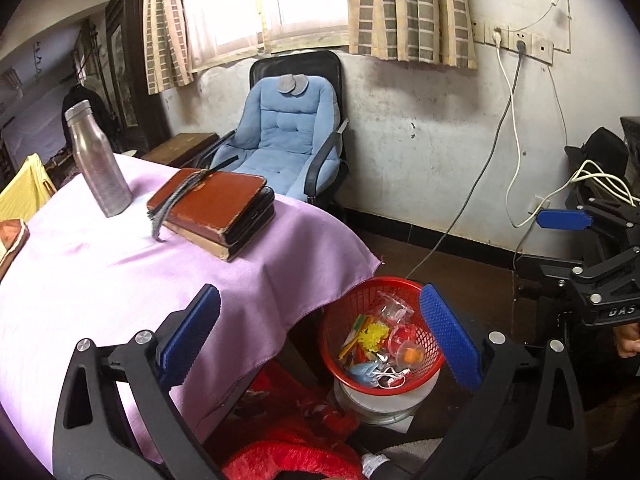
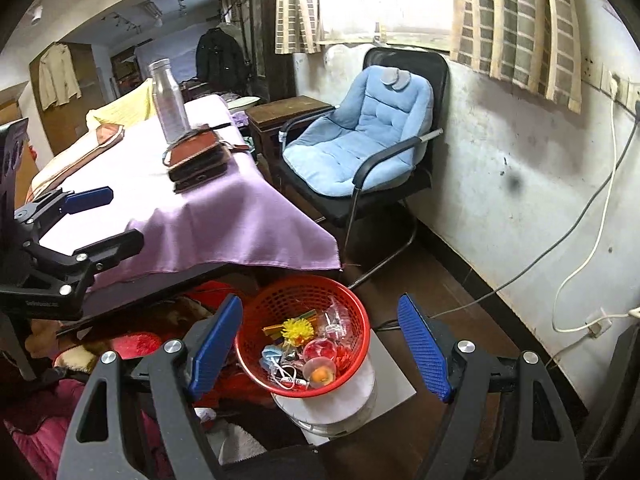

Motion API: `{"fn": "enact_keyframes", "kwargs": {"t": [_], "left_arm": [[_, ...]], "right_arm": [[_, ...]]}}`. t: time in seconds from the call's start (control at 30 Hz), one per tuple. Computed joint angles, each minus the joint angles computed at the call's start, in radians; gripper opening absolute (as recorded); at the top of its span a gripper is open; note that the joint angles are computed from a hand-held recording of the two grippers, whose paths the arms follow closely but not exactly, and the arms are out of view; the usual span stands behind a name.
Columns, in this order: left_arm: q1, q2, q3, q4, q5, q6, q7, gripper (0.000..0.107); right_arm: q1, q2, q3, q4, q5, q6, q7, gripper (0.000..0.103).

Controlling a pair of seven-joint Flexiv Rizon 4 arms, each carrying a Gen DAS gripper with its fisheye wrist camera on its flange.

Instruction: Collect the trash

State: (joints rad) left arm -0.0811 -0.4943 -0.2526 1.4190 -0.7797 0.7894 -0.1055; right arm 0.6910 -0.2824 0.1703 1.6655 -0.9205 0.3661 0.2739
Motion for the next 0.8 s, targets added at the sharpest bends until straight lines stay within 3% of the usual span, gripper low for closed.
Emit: {"fn": "enact_keyframes", "kwargs": {"t": [0.23,0.47,0.8], "left_arm": [[0.008,0.066,-0.002,0.084,-0.08,0.044,0.064,0.096],[-0.008,0.108,0.012,0.146,-0.132,0.088,0.126,0.096],[-0.025,0.07,0.039,0.121,-0.021,0.068,0.046,0.096]], "right_arm": [[0.041,-0.007,0.001,-0.05,-0.051,-0.066,-0.059,0.08],[0.055,0.004,0.005,-0.034,-0.1,-0.06,-0.036,0.082],[0.021,-0.011,0.007,-0.027,-0.002,-0.01,-0.047,0.088]]}}
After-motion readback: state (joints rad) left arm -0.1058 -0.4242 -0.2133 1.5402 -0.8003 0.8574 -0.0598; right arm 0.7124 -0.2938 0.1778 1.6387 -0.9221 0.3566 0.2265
